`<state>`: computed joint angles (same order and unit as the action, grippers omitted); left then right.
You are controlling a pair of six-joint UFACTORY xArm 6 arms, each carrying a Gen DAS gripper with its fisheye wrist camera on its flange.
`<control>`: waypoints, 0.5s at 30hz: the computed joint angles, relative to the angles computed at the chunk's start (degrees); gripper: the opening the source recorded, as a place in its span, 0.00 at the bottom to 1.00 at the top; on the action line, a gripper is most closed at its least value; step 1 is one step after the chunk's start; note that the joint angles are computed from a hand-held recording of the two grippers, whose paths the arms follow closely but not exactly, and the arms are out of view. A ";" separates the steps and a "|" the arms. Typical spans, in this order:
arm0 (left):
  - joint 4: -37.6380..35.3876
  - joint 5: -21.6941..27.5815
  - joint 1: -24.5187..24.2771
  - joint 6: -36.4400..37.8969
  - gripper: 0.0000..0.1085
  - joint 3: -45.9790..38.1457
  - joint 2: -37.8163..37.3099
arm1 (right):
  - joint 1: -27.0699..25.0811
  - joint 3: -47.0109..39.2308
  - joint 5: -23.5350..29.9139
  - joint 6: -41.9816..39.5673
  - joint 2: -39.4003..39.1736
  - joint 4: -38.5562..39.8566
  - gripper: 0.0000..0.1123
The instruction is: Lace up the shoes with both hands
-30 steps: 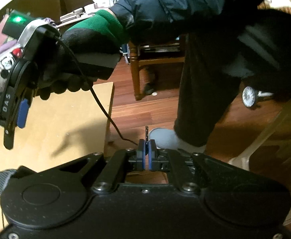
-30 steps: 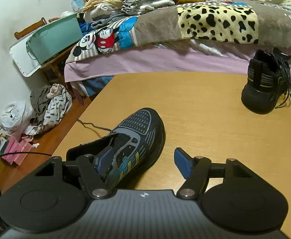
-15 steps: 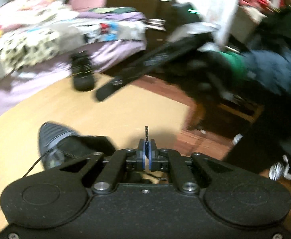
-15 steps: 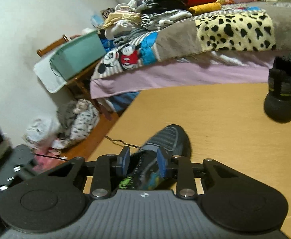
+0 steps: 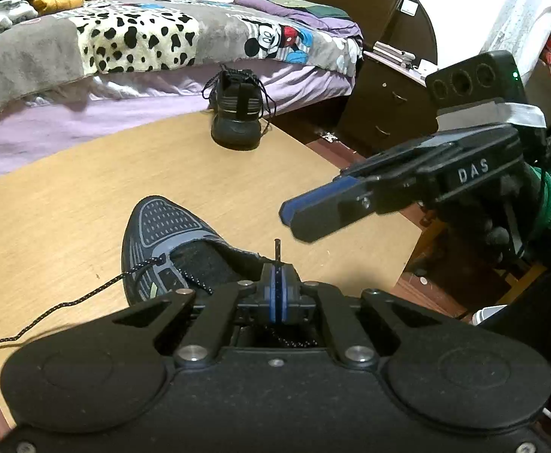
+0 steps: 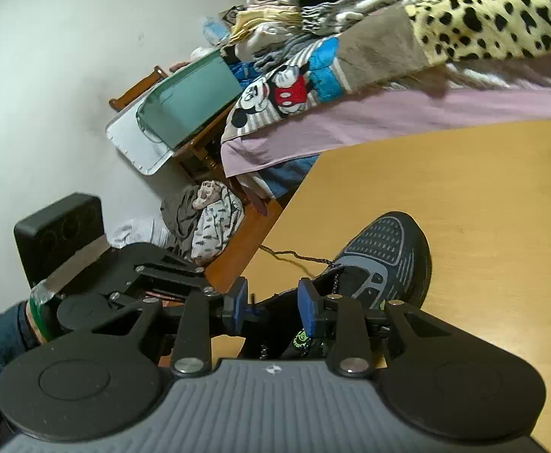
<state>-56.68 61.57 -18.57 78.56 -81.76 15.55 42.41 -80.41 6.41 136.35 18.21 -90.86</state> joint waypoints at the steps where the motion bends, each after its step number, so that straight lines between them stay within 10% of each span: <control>1: -0.05 0.02 -0.07 -0.01 0.01 -0.09 0.06 | 0.00 -0.37 -0.35 0.11 0.26 -0.30 0.28; 13: -1.50 0.92 -0.11 1.54 0.01 0.14 -0.31 | 0.13 -2.52 -1.21 2.15 2.33 -1.09 0.21; 15: -1.52 0.98 -0.20 2.01 0.01 0.35 -0.51 | -0.17 -3.27 -1.96 8.28 2.60 -6.07 0.05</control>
<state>-58.20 62.55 -18.77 80.56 -81.41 15.04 42.24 -83.68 4.45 144.63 20.81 -96.92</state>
